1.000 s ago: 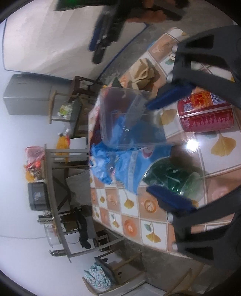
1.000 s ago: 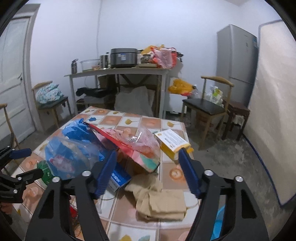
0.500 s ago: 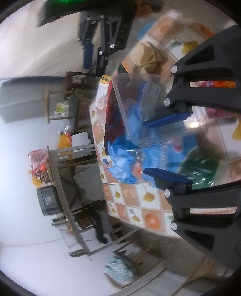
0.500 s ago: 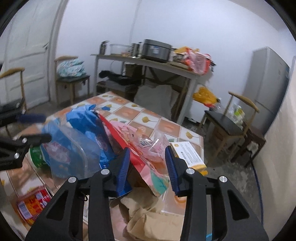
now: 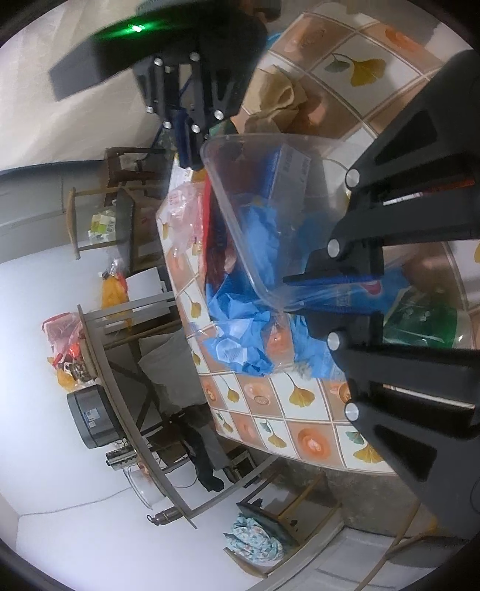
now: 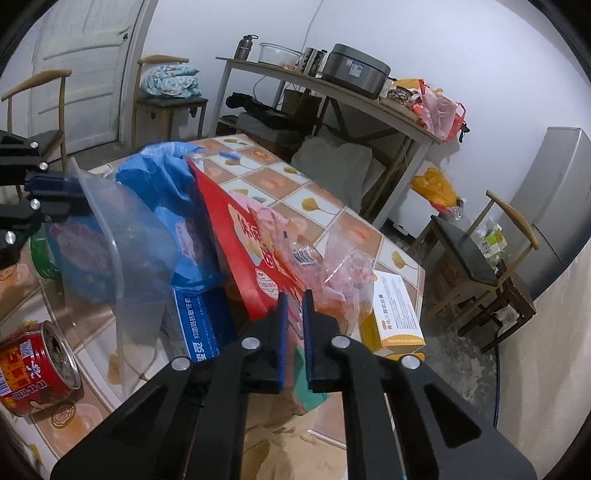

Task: Collect trash
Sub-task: 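Grasp the clear plastic box with the left tool while the right tool grasps the red snack bag, then lift the clear box with the left tool while the right tool lifts the red snack bag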

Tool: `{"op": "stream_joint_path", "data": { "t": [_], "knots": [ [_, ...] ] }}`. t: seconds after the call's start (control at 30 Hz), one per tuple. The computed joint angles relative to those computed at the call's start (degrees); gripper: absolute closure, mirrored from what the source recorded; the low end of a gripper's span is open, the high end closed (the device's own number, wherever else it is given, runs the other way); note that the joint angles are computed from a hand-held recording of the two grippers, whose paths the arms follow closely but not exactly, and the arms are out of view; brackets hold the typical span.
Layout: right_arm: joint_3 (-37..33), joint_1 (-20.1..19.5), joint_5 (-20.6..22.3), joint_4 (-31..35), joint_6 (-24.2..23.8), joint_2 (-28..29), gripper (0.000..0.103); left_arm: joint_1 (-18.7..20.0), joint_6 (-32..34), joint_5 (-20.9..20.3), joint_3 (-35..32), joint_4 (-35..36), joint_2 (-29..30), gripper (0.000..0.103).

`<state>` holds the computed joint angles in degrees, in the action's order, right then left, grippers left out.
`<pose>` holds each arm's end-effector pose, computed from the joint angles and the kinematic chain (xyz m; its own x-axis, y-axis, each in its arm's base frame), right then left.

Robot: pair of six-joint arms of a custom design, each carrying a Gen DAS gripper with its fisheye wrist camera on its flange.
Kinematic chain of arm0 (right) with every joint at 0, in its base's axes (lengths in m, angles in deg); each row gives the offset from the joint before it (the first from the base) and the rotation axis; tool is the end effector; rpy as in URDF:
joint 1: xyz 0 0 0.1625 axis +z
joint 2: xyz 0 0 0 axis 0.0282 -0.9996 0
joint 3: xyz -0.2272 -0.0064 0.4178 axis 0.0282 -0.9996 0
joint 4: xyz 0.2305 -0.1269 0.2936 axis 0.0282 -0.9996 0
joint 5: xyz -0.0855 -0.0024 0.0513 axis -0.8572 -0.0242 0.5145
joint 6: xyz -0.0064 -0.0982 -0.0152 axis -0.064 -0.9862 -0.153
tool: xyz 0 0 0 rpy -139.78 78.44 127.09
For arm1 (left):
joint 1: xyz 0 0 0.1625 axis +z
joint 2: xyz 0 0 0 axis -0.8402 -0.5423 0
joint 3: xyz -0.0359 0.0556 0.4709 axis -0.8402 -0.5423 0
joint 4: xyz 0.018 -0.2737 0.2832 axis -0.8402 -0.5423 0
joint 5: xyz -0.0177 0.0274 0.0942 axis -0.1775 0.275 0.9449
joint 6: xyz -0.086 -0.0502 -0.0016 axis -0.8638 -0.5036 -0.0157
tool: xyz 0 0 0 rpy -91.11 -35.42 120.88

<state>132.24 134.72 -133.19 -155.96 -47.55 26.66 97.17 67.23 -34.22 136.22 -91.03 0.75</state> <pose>0.6328 -0.5302 0.2362 -0.3697 -0.4006 0.8384 -0.8597 0.4898 -0.1450 -0.2893 -0.5208 0.5768 -0.4761 0.3663 -0.7995 0.8193 0.5150 -0.2520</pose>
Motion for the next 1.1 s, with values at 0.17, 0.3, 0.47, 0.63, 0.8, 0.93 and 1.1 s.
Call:
{"op": "stream_joint_path", "data": {
  "t": [0.17,0.3,0.47,0.63,0.8,0.93,1.1],
  "knots": [
    [1.1,0.5,-0.1,-1.2,-0.4,-0.6,0.097,-0.9,0.1,0.0,0.2,-1.5,-0.7,0.099],
    [1.8,1.0,1.6,-1.7,-1.6,-1.5,0.094,-1.4,-2.2,-1.5,-0.4,-1.7,-1.6,0.1],
    [2.1,1.1,2.7,-1.1,-2.0,-1.8,0.08,-0.8,-5.5,-6.5,-1.8,-4.2,-2.6,0.1],
    [0.7,0.6,2.5,0.3,-1.1,-0.8,0.079,0.1,-9.0,-11.3,-3.1,-6.4,-3.7,0.1],
    [-0.8,0.1,1.8,2.1,-0.2,0.7,0.079,0.4,-11.5,-12.3,-3.6,-8.0,-4.7,0.1],
    [-1.5,0.3,-0.8,1.5,-1.0,2.0,0.095,0.8,-13.3,-12.4,-4.2,-8.2,-5.1,0.1],
    [-1.9,0.7,-1.2,-0.7,-1.2,2.1,0.1,1.0,-14.3,-11.4,-4.7,-8.6,-5.6,0.1]
  ]
}}
